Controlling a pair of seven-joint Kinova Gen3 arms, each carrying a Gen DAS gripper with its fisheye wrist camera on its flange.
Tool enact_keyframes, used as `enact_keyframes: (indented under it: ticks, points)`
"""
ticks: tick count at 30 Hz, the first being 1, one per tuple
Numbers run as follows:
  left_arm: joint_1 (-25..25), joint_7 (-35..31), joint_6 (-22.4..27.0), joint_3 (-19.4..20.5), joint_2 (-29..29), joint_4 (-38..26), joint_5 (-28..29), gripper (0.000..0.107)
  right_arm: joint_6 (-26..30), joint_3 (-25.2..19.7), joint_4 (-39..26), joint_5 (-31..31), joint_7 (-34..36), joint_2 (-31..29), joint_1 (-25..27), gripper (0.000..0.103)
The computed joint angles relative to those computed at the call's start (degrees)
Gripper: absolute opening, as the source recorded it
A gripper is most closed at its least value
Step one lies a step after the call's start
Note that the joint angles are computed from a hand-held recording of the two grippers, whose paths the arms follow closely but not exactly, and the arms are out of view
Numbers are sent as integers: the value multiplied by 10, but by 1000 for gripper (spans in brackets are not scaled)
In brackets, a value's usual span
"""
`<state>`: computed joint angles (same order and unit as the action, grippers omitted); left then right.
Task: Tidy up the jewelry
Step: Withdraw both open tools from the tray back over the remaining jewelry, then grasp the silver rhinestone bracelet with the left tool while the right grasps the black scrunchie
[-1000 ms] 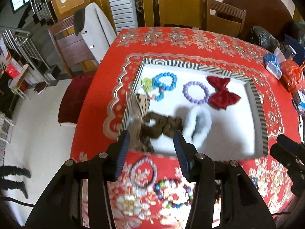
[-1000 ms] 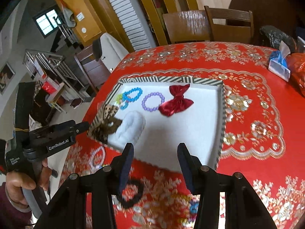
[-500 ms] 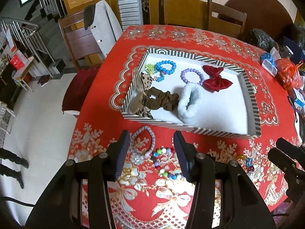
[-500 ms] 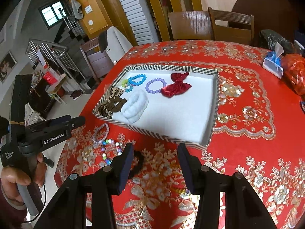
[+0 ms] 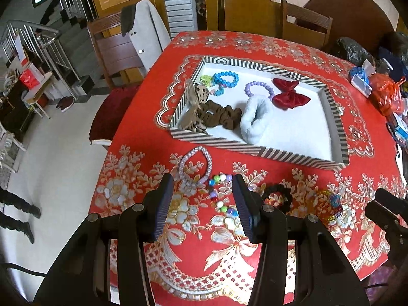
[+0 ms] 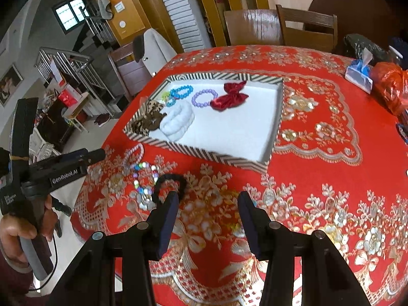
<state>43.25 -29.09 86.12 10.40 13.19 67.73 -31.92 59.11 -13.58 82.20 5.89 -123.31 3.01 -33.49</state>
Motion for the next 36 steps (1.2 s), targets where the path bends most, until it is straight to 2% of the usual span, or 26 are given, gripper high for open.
enact_keyframes:
  ticks: [11,17,20,29,31,36]
  points:
    - [-20,37,-6,14,-39,54,16,47,-8,-4,56,-7,-13,-35,17,46]
    - [-23,52,1,27,-47,57,11,47,-9,-9,53,-8,-8,-42,21,47]
    - [-21,53,6,31,-48,52,4,47,-10,-13,46,-5,-2,-41,19,51]
    - [-20,55,11,33,-50,53,5,47,-8,-14,41,-11,9,-34,14,52]
    - [-26,55,5,32,-55,59,13,47,-6,-13,41,-11,10,-32,13,52]
    - [-82,42,-47,20,-93,109,87,47,-3,-10,44,-14,10,-30,13,52]
